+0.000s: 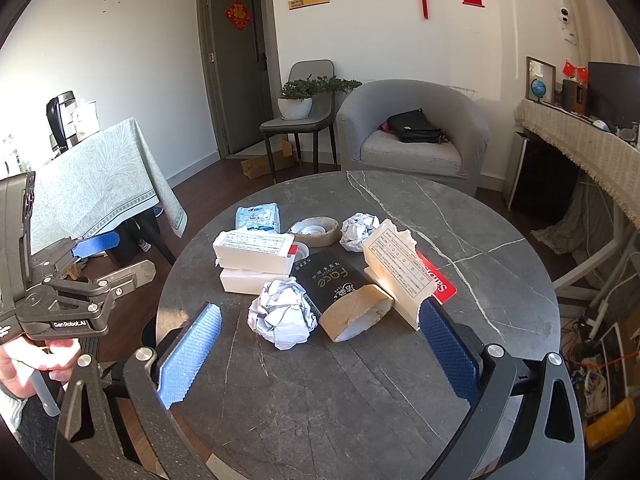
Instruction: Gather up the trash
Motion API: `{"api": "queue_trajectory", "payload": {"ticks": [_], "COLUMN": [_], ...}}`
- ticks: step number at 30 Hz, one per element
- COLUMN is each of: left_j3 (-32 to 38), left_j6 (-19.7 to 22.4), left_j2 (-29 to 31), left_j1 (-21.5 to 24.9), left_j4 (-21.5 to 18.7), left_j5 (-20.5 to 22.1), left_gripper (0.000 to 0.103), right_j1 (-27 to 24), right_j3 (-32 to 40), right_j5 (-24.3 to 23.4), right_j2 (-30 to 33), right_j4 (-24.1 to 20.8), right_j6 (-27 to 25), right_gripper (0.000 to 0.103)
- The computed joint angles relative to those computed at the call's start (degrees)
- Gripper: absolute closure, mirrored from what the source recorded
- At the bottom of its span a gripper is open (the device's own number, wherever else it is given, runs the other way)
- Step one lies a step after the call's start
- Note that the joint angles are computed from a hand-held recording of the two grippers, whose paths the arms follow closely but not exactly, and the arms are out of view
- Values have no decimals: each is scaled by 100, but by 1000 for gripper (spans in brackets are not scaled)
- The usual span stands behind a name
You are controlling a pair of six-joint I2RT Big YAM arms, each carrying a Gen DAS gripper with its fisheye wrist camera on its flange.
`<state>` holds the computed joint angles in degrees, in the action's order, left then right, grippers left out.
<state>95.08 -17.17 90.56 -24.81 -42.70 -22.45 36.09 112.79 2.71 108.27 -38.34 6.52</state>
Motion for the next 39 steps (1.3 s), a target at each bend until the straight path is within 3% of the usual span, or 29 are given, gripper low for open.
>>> {"api": "queue_trajectory", "payload": {"ticks": [31, 39], "left_j3": [28, 172], "left_j6": [24, -186], "left_j2": [17, 115], "left_j1": [-24, -43], "left_j4": [1, -102], "left_j5": [46, 124], "left_gripper": [3, 3], "right_j1": [-54, -80], "right_j3": [-146, -192], "right_j5": [-22, -46], "right_j2": [-82, -117], "right_j4": [29, 41], "right_j6": [-3, 1], "right_gripper": [3, 3]}}
